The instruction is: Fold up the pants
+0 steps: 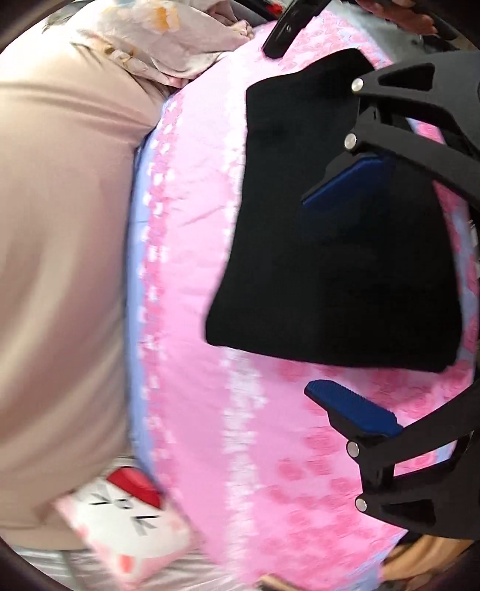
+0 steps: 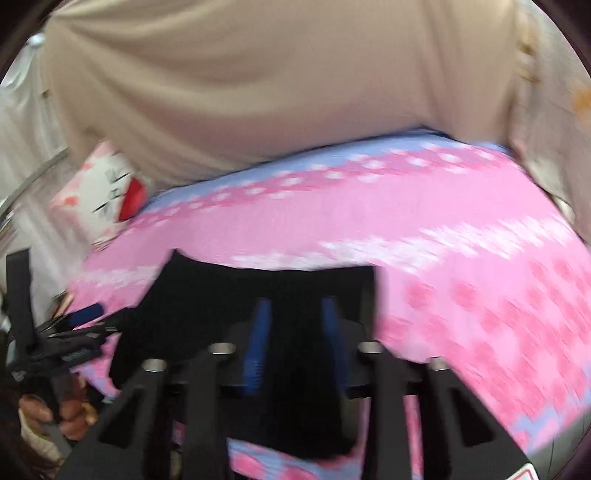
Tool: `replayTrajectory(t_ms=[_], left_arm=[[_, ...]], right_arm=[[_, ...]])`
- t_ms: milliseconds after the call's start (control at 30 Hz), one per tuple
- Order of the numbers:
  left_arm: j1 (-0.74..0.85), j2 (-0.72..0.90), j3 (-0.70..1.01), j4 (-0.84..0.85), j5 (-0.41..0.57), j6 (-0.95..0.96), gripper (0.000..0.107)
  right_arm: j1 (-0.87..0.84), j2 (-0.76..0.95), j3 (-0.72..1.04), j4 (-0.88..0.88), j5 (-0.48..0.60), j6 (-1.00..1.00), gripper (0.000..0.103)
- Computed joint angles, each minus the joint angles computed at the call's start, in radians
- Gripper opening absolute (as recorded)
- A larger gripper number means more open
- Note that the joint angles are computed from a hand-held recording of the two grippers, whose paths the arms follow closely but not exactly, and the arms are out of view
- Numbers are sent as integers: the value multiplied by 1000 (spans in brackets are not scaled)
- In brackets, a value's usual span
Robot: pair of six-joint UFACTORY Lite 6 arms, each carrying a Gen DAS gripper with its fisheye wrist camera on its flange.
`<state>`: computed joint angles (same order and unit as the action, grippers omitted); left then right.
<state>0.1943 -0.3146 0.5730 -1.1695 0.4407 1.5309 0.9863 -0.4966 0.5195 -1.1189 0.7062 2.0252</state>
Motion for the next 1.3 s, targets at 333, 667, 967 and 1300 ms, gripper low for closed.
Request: replayTrajectory(t_ms=[333, 667, 967, 1300], left_arm=[[-252, 302, 99, -329, -348, 236, 91], [-238, 324, 91, -526, -349, 442, 92], [-230, 323, 92, -431, -349, 347, 93], [-196, 238, 39, -90, -318, 24, 93]], right_arm=[[-237, 209, 34, -41, -147, -2, 9], [-91, 172, 11, -12, -15, 9, 9], [35, 138, -17, 68, 42, 10, 14], [82, 116, -8, 62, 17, 30, 21]])
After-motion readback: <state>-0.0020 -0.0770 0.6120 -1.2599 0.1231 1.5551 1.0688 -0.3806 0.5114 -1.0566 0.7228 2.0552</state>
